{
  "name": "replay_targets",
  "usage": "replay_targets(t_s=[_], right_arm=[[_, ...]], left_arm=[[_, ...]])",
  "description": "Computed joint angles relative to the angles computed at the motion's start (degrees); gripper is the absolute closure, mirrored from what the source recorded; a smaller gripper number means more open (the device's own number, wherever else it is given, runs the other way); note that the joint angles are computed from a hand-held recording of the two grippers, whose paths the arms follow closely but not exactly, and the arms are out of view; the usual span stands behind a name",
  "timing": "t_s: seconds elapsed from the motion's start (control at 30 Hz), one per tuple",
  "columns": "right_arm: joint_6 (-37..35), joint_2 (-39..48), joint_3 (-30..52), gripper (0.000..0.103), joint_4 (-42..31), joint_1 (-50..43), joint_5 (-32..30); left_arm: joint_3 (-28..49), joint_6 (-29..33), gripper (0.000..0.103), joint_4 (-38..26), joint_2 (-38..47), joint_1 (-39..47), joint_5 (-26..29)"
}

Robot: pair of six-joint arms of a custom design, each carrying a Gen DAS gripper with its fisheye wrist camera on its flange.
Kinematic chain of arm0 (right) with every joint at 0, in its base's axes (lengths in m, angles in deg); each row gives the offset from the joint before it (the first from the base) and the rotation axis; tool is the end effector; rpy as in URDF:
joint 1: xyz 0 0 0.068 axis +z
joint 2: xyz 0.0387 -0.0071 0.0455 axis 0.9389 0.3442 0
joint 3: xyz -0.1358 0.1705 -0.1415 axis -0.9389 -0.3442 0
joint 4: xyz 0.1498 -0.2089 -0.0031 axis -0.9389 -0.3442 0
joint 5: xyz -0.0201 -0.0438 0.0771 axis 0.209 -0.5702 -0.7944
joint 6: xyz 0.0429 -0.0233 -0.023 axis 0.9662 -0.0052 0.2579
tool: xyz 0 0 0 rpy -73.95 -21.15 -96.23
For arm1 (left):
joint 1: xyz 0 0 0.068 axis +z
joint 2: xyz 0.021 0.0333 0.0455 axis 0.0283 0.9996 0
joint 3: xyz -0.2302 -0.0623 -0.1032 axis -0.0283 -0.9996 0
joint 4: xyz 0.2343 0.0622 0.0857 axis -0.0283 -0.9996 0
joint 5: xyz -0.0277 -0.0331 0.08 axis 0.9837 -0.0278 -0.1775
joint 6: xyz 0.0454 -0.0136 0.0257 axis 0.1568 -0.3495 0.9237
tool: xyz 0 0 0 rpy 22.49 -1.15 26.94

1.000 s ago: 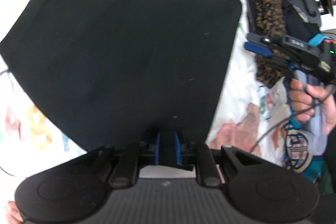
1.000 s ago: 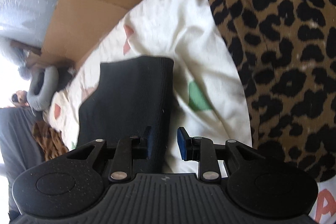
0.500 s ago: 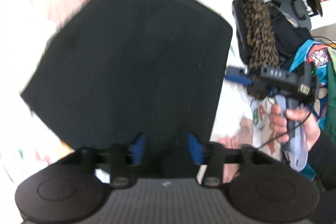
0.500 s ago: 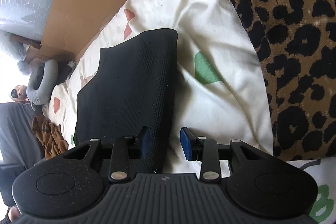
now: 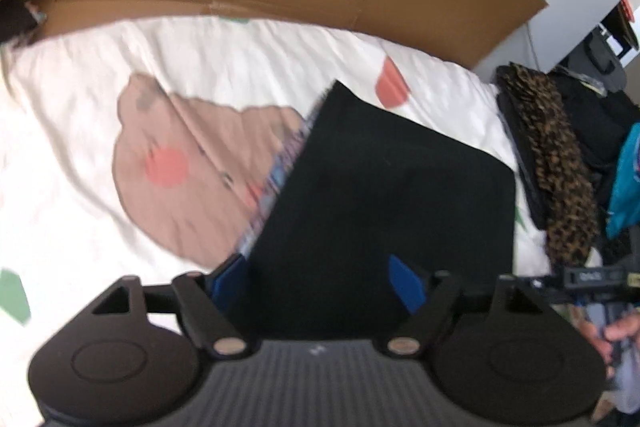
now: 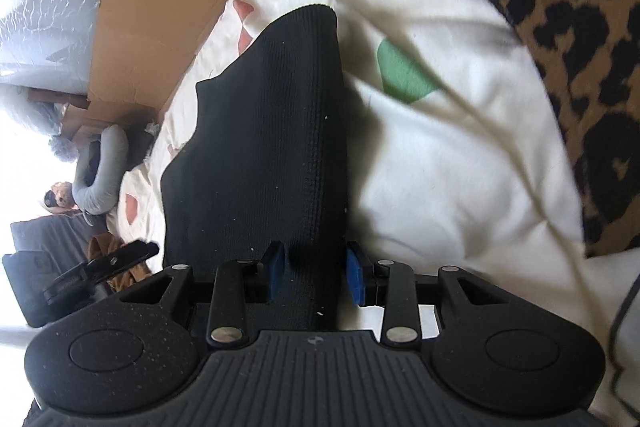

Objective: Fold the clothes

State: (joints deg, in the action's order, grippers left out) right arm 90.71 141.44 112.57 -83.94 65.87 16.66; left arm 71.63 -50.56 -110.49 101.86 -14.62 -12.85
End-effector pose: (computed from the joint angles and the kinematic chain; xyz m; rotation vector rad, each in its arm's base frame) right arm 0.3345 0.0031 0.1361 0.2576 2.6970 1.2346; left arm 0.2513 -0.0779 0.2197 -0.0421 2.6737 -0.3778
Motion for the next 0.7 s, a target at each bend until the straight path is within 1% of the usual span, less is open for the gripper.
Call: replay_targets(t_s=[0.07,0.27,0.3,0.37,0.4,0.6,0.63,0.7], right_arm=[[1.7,-0.3,-1.17,0.067,2.39,0.31,-0.25],[9.12,-1.26,-6.0,0.067,12.43,1.3,-0.6],[10.3,-1.34,-6.7,0.067,14.03,1.54,-0.56],[11.86,-1.1,-7.11,0.067,15.95,2.27,-0.39],[12.48,-0.97,-7.24,0.067,16.73,2.54,-0.35],[14.38,0.08,-7.56,0.069,19.72,3.34,-1.25],[14.15,0.49,-7.16,0.069,19.55,3.48,-1.5],[13.4,1.02,-6.24,0.078,18.71,3.69,-1.56]], left_arm=[[-0.43,1.96,0.02,1.46,1.89,1.46,0.27],[-1.21,3.2,0.021,7.77,7.17,4.47,4.37],[-1.41,3.49,0.021,8.82,7.83,5.13,5.61],[-1.36,4.19,0.023,10.61,9.69,7.26,10.29],[-1.27,4.23,0.023,11.35,10.61,8.11,11.79],[-0.75,4.61,0.023,14.89,14.63,10.62,17.6],[-0.55,4.47,0.029,15.0,15.04,10.91,18.42],[-0.14,4.36,0.038,14.93,15.55,11.6,19.85]])
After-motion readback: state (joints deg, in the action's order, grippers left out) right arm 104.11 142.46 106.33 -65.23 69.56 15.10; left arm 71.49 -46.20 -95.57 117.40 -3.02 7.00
